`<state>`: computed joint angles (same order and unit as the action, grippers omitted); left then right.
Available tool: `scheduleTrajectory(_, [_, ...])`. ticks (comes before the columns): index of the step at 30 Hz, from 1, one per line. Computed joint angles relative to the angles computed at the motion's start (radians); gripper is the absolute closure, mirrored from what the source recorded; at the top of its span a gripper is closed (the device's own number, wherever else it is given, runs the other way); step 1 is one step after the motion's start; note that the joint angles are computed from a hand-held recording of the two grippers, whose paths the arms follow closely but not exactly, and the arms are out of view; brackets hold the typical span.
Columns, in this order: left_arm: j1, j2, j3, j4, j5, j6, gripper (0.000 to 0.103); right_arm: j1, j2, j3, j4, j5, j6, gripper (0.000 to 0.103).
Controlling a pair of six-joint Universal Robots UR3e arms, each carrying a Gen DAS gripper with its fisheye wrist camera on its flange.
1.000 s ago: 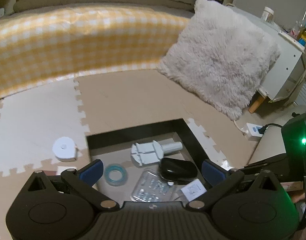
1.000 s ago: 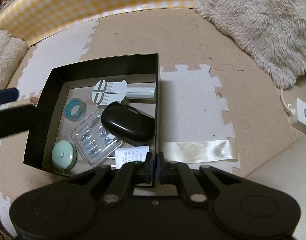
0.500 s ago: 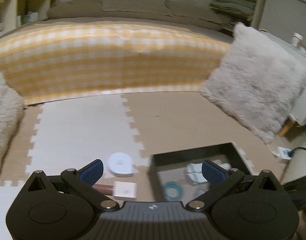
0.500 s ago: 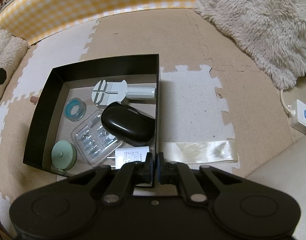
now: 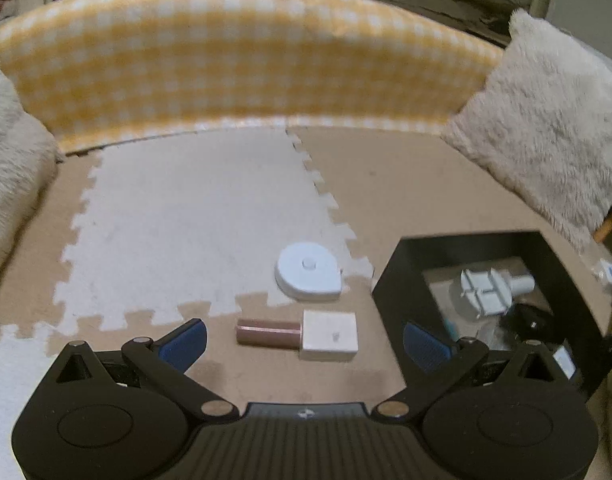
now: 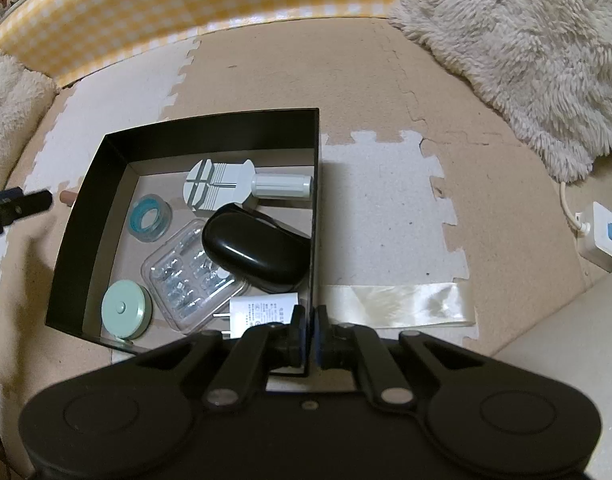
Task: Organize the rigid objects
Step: 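Move the left tool to the pink-and-white tube and grasp it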
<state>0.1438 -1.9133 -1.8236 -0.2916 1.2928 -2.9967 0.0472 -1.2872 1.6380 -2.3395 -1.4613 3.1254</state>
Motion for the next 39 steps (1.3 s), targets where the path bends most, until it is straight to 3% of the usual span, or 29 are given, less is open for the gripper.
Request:
scheduleTrajectory(16, [0.0,-0.171,-0.003,0.217,0.01,-0.007,0.0,0.006,0.011,-0.011,0.002,-0.01,-0.013,0.098])
scheduleTrajectory(26, [-0.001,-0.235,0.031,0.254,0.003,0.03,0.0,0.01,0.021,-0.019,0.005,-0.016,-0.021,0.098])
scheduleTrajectory(29, [0.005,-0.242,0.034,0.256,-0.023,0.036,0.004,0.01,0.023,-0.021,0.005,-0.016,-0.022,0.098])
scheduleTrajectory(32, [0.015,-0.243,0.029,0.26,-0.058,0.04,0.016,0.011,0.023,-0.021,0.005,-0.016,-0.022,0.098])
scheduleTrajectory(39, [0.032,-0.207,0.02,0.196,-0.065,0.095,0.016,0.011,0.029,-0.021,0.0,-0.016,-0.024,0.098])
